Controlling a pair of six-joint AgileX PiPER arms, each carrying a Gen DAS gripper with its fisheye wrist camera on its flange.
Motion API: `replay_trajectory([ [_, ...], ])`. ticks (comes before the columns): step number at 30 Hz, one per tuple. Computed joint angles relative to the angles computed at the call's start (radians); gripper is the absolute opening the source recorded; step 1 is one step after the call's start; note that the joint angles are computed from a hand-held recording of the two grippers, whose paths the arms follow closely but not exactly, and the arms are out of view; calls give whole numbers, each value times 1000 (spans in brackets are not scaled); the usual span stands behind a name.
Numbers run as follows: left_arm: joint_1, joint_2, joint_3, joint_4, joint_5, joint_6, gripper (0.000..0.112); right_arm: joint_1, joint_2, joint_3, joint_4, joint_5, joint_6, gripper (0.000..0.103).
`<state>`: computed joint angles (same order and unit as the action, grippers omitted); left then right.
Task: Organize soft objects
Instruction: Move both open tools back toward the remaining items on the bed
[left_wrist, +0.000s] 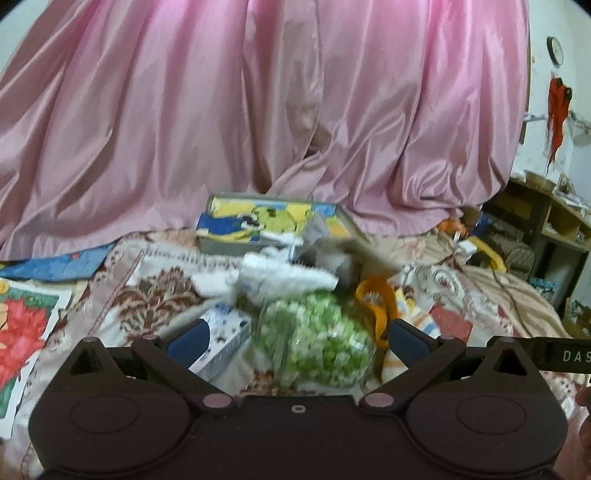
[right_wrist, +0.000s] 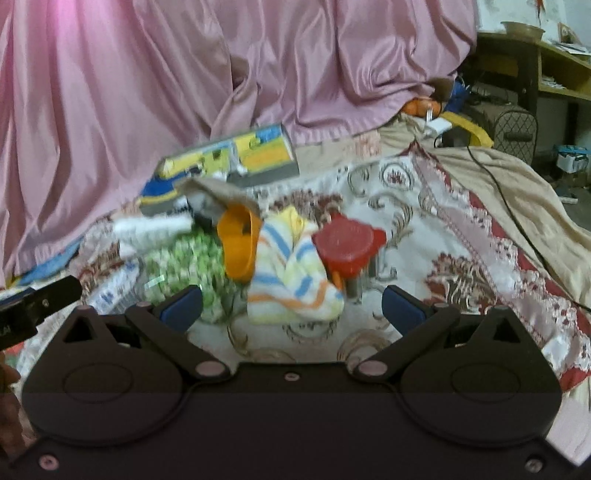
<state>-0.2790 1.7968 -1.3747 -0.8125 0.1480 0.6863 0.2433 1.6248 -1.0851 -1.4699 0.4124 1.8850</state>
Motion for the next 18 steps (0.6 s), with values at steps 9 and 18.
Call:
replay_trajectory([
  [9,-10,51,-46,315,70,-253,102,38,79,-32,107,28,-74,103],
  [18,-16,73,-79,431,115,-350,102,-36,146,-108,301,-60,-299,103],
])
